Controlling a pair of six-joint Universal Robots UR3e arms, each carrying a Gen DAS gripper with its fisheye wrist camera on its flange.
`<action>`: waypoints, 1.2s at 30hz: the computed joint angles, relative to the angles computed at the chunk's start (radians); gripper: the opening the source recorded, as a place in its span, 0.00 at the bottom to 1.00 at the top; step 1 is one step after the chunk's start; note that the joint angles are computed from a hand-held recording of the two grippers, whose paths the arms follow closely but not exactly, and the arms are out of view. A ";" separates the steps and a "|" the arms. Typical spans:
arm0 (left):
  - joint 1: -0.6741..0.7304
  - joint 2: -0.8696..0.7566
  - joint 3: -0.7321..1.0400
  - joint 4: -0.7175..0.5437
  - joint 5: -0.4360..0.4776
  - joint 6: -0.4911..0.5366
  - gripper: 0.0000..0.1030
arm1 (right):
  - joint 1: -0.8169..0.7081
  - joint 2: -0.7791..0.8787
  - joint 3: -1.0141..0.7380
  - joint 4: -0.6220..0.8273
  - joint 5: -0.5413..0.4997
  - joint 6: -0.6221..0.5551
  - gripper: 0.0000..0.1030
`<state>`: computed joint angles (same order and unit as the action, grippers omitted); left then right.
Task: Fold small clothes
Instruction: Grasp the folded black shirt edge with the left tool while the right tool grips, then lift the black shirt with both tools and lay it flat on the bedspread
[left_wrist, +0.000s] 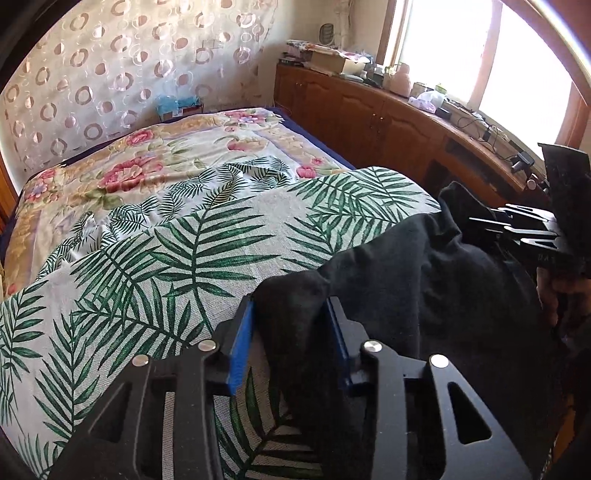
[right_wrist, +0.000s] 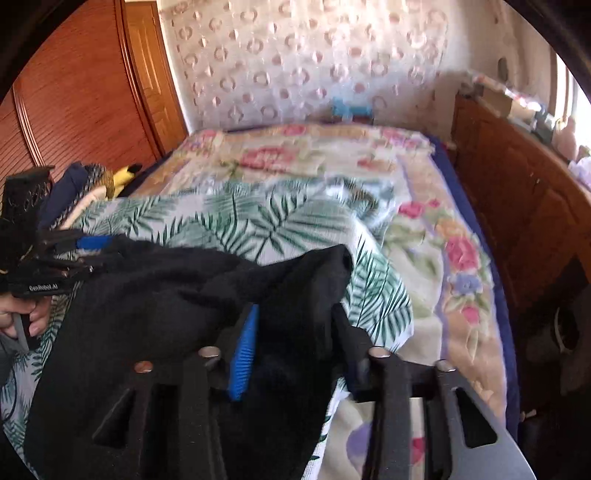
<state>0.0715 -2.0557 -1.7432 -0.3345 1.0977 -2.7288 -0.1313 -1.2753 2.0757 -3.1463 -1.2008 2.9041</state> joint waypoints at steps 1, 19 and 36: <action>0.002 0.001 0.000 -0.004 -0.005 0.002 0.36 | 0.003 0.005 -0.013 0.023 -0.002 0.005 0.36; 0.021 -0.001 0.017 -0.040 -0.040 0.002 0.33 | 0.040 0.045 -0.104 0.141 -0.027 -0.053 0.38; 0.220 0.592 -0.325 -0.162 -0.365 0.103 0.09 | -0.077 -0.506 0.230 0.168 0.164 -0.046 0.15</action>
<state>0.2911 -1.4638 -2.0681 -0.4965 0.7328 -2.6262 -0.2084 -1.7811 2.3057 -2.9784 -1.0368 2.8579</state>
